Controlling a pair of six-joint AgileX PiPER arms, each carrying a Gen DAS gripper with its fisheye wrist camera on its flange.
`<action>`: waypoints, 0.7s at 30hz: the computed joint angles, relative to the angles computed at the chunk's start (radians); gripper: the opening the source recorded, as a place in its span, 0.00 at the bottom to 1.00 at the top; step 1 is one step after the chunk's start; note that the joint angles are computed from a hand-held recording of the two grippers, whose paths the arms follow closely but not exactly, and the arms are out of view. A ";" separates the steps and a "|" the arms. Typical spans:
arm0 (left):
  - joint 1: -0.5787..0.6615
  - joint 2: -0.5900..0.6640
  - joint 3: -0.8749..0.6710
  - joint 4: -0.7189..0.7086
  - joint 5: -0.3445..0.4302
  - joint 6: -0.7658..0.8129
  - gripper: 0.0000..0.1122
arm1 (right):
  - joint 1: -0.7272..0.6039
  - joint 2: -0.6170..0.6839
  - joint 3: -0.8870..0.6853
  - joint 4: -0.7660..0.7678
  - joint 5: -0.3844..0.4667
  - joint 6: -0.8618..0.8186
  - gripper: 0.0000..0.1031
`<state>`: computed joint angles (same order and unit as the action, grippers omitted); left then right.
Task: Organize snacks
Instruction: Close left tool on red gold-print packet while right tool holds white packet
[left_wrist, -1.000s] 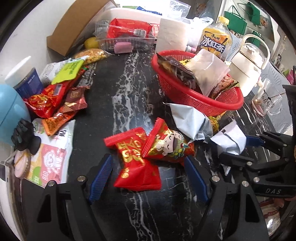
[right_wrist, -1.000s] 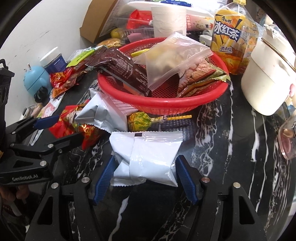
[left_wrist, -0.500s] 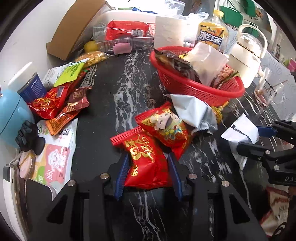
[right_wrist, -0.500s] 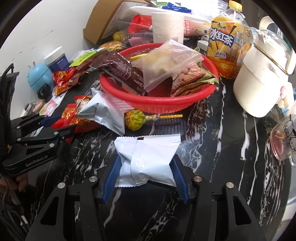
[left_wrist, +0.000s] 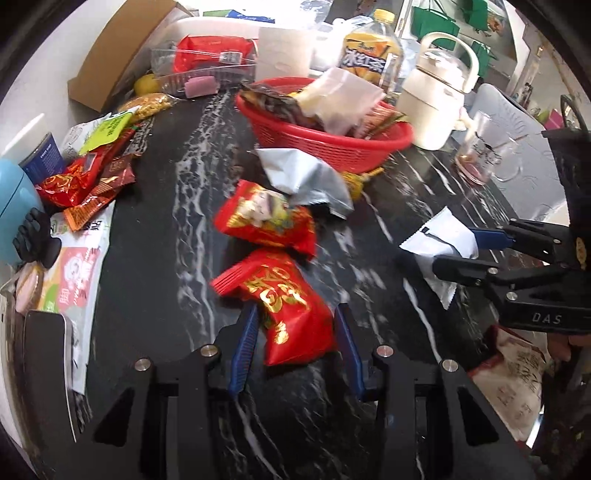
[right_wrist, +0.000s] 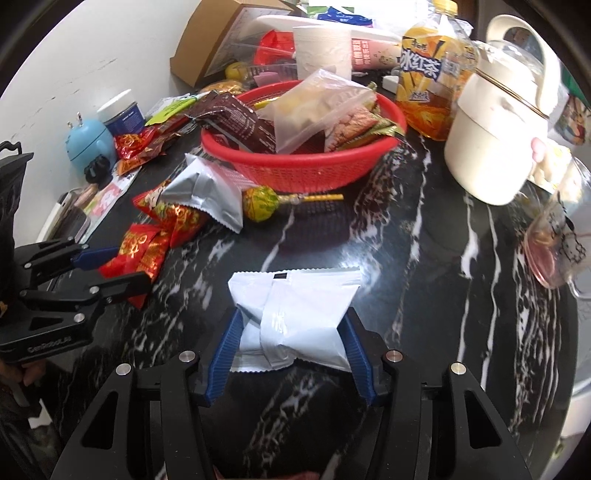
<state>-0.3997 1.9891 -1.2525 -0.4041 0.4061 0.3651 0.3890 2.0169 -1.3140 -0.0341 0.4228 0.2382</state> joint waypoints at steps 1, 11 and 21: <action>-0.007 -0.008 0.010 0.007 -0.005 -0.006 0.37 | 0.000 -0.008 0.013 0.001 -0.006 -0.001 0.53; -0.031 0.017 -0.025 0.084 0.021 -0.134 0.37 | 0.003 -0.058 0.095 -0.010 -0.026 0.013 0.54; -0.029 0.062 -0.101 0.050 0.067 -0.155 0.62 | 0.004 -0.047 0.081 -0.039 -0.013 0.050 0.61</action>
